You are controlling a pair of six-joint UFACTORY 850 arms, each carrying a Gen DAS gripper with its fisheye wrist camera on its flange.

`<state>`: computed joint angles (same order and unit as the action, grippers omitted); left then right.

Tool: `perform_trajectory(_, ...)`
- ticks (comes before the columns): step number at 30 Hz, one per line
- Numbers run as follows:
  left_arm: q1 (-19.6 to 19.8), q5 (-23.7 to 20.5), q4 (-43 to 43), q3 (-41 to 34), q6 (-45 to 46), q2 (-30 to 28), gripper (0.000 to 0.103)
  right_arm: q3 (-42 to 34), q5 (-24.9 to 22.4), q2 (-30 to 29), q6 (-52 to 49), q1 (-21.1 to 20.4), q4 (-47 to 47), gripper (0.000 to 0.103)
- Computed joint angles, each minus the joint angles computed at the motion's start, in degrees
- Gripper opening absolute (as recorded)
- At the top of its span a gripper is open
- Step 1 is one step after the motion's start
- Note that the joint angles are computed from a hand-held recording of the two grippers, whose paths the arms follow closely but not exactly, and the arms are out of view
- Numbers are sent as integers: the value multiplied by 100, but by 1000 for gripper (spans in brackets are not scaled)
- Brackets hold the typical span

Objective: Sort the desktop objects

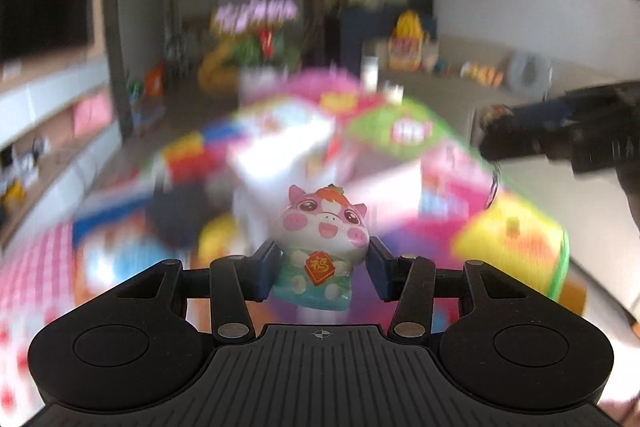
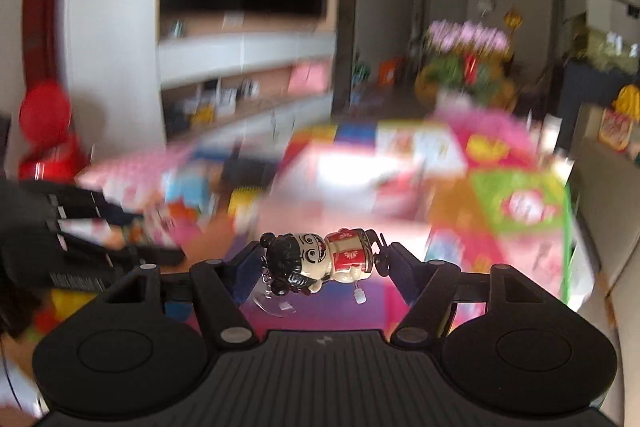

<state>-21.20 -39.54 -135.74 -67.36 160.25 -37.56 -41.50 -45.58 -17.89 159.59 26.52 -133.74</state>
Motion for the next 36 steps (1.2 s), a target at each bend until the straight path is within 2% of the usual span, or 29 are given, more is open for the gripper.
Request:
perform_trajectory(2, -106, -194, -224, -409, 170, -197, 52, -198, -35, 170, -41, -244, -245, 68)
perform_trajectory(4, -230, -169, -426, -986, 159, -532, 58, -554, -13, 127, -34, -500, -606, 68)
perform_trajectory(5, -288, -22, -416, -1360, -33, -762, 73, -812, 4, 11, -78, -615, -691, 68)
perform_trajectory(7, -315, 294, -119, -1916, -524, -1119, 88, -1376, -62, -355, -136, -797, -722, 79)
perform_trajectory(8, -321, 496, -138, -2071, -652, -1240, 88, -1675, 30, -561, -226, -895, -708, 95)
perform_trajectory(9, -302, 619, -100, -2113, -755, -1292, 89, -1931, 121, -758, -293, -979, -670, 98)
perform_trajectory(11, -180, 571, 9, -1949, -824, -1293, 98, -2258, 373, -1028, -421, -1092, -472, 98)
perform_trajectory(14, -3, 533, -260, -1463, -419, -1168, 100, -2348, 566, -1216, -292, -1179, -430, 98)
perform_trajectory(21, 314, 844, -1301, -879, -77, -1090, 100, -2732, 995, -1610, -712, -1049, 14, 98)
perform_trajectory(23, 405, 811, -1205, -846, -373, -1108, 100, -3052, 1348, -1814, -1223, -958, 259, 86)
perform_trajectory(25, 470, 743, -1064, -805, -618, -1113, 100, -3560, 1996, -2098, -2423, -855, 1146, 49)
perform_trajectory(27, 501, 681, -1065, -776, -616, -1161, 100, -4137, 2581, -2499, -3622, -804, 2191, 41)
perform_trajectory(28, 504, 663, -1085, -752, -602, -1176, 100, -4410, 2644, -2723, -4222, -765, 2703, 37)
perform_trajectory(31, 573, 376, -1019, -611, -696, -1127, 101, -5393, 2359, -3475, -6021, -640, 4170, 32)
perform_trajectory(36, 622, 245, -1037, -587, -883, -1146, 101, -7282, 1727, -4662, -9019, -673, 6918, 23)
